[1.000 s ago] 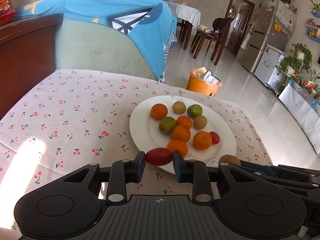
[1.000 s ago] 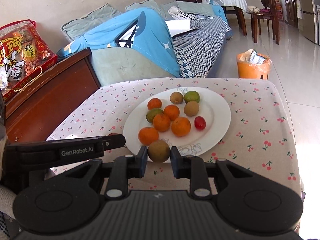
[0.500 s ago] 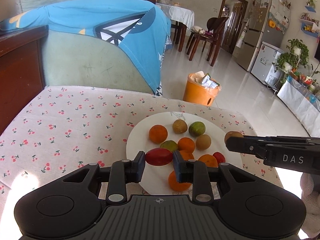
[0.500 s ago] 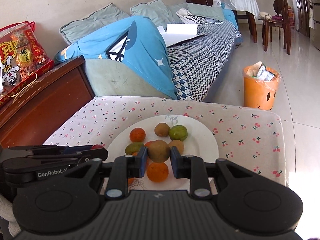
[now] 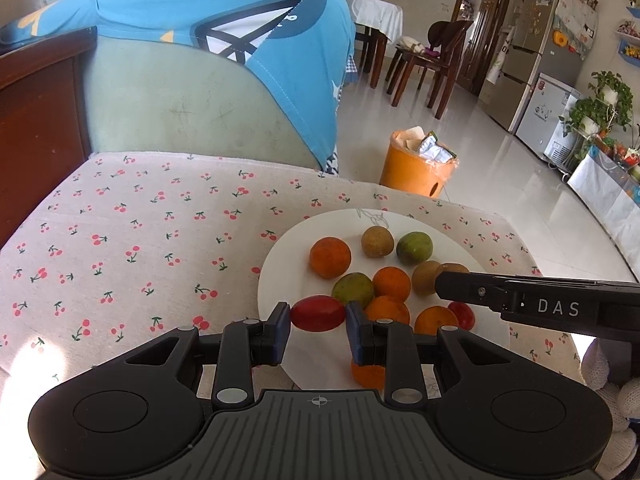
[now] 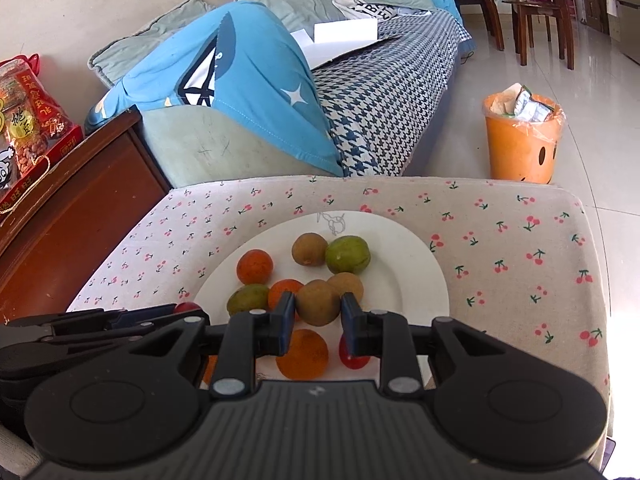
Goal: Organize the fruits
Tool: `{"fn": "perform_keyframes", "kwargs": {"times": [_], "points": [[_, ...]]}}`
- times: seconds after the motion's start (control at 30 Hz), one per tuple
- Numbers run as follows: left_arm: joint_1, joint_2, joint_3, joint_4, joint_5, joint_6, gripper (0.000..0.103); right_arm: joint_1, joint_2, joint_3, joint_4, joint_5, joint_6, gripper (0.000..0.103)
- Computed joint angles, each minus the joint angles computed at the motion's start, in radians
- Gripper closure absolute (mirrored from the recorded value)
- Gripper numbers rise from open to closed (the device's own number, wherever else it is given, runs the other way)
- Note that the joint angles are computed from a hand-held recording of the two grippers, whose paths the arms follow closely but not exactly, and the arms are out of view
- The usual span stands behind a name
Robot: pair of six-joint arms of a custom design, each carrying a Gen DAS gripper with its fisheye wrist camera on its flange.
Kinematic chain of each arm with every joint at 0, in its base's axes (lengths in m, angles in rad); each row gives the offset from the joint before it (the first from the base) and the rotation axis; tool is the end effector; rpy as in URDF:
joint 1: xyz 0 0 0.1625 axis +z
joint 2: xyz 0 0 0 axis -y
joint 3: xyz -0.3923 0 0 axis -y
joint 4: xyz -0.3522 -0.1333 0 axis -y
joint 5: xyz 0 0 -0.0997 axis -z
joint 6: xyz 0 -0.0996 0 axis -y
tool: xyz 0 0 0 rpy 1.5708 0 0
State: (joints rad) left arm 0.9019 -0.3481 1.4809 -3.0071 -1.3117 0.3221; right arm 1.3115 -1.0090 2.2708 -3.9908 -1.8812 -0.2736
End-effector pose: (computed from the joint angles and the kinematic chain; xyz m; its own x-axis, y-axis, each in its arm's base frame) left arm -0.2736 -0.6022 -0.0847 -0.5770 0.7486 -0.3265 0.8164 0.5394 -0.2061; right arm -0.0141 -0.4545 0.2123 -0.8448 0.3907 0.3654 -0.1303 0.5122 -0.8489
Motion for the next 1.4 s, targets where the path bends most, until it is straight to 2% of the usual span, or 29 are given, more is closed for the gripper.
{"fn": "perform_keyframes", "kwargs": {"times": [0.13,0.27,0.33,0.4,0.47,0.6,0.73,0.97,1.1,1.23,1.3,1.4], "points": [[-0.009,-0.002,0.006,-0.006,0.012,-0.003,0.073,-0.006,-0.007,0.005,-0.001,0.017,0.028,0.075],[-0.025,-0.013,0.018,-0.005,0.038,-0.018,0.055,0.006,-0.020,0.009,0.012,0.001,0.031,0.074],[-0.031,-0.023,0.027,0.002,0.041,-0.021,0.053,0.021,-0.027,0.009,0.027,-0.027,0.038,0.073],[-0.043,-0.036,0.034,0.031,0.061,-0.034,0.045,0.034,-0.036,0.011,0.041,-0.048,0.043,0.069],[-0.054,-0.049,0.051,0.031,0.076,-0.032,0.042,0.050,-0.044,0.013,0.056,-0.078,0.048,0.059],[-0.075,-0.075,0.073,0.056,0.113,-0.053,0.032,0.078,-0.054,0.018,0.065,-0.133,0.072,0.057],[-0.093,-0.102,0.090,0.080,0.144,-0.076,0.024,0.103,-0.071,0.027,0.072,-0.183,0.119,0.049],[-0.121,-0.137,0.111,0.139,0.225,-0.106,0.021,0.163,-0.098,0.048,0.119,-0.309,0.206,0.041],[-0.128,-0.156,0.117,0.197,0.256,-0.136,0.020,0.197,-0.114,0.063,0.184,-0.376,0.289,0.036],[-0.135,-0.164,0.111,0.265,0.303,-0.184,0.020,0.234,-0.094,0.060,0.220,-0.470,0.322,0.028],[-0.138,-0.159,0.107,0.266,0.323,-0.191,0.020,0.244,-0.074,0.051,0.230,-0.511,0.332,0.028],[-0.141,-0.149,0.095,0.283,0.342,-0.204,0.020,0.242,-0.066,0.038,0.268,-0.523,0.356,0.027]]}}
